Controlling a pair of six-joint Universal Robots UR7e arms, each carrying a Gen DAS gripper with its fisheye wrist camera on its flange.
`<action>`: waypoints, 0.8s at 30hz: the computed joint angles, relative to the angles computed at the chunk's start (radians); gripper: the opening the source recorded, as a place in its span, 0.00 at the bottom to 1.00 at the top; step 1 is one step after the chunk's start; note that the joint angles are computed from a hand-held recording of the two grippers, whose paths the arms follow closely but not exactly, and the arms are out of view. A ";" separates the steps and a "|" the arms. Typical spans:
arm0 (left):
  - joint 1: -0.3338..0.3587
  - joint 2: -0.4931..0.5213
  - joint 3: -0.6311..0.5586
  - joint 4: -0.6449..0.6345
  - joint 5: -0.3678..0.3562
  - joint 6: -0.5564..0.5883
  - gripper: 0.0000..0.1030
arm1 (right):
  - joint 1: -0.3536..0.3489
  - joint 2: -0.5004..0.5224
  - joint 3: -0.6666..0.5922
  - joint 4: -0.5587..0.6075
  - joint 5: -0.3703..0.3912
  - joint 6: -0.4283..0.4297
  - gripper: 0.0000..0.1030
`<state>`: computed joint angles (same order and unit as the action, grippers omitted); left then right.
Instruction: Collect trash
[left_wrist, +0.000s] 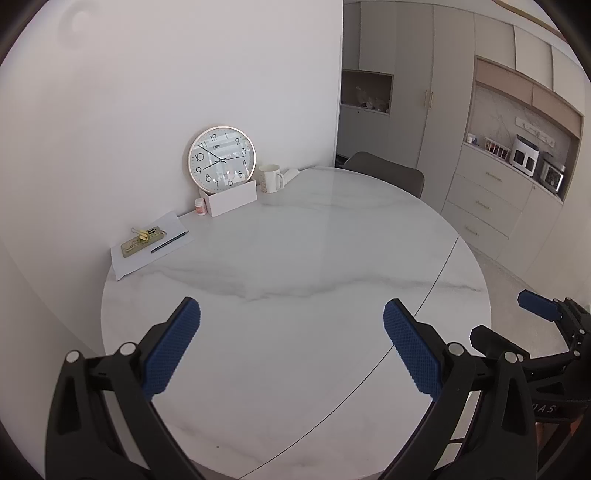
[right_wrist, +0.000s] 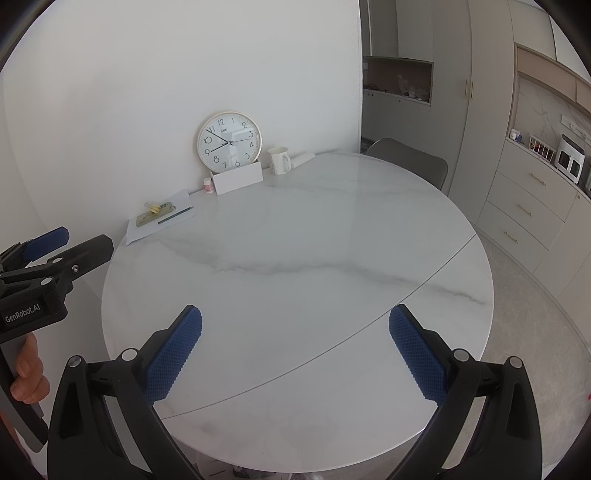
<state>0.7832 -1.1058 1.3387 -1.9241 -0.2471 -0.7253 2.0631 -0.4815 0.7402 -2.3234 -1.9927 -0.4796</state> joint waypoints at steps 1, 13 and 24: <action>0.001 0.001 -0.002 0.009 0.001 -0.002 0.92 | 0.000 0.000 0.001 0.000 0.000 0.000 0.98; 0.004 0.010 -0.009 0.031 0.020 -0.012 0.92 | 0.003 -0.002 0.010 -0.001 -0.005 0.003 0.98; 0.006 0.012 -0.012 0.006 0.028 0.007 0.92 | 0.001 0.001 0.001 0.007 -0.008 -0.001 0.98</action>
<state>0.7887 -1.0937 1.3265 -1.9179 -0.2187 -0.7180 2.0640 -0.4805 0.7417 -2.3168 -2.0010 -0.4806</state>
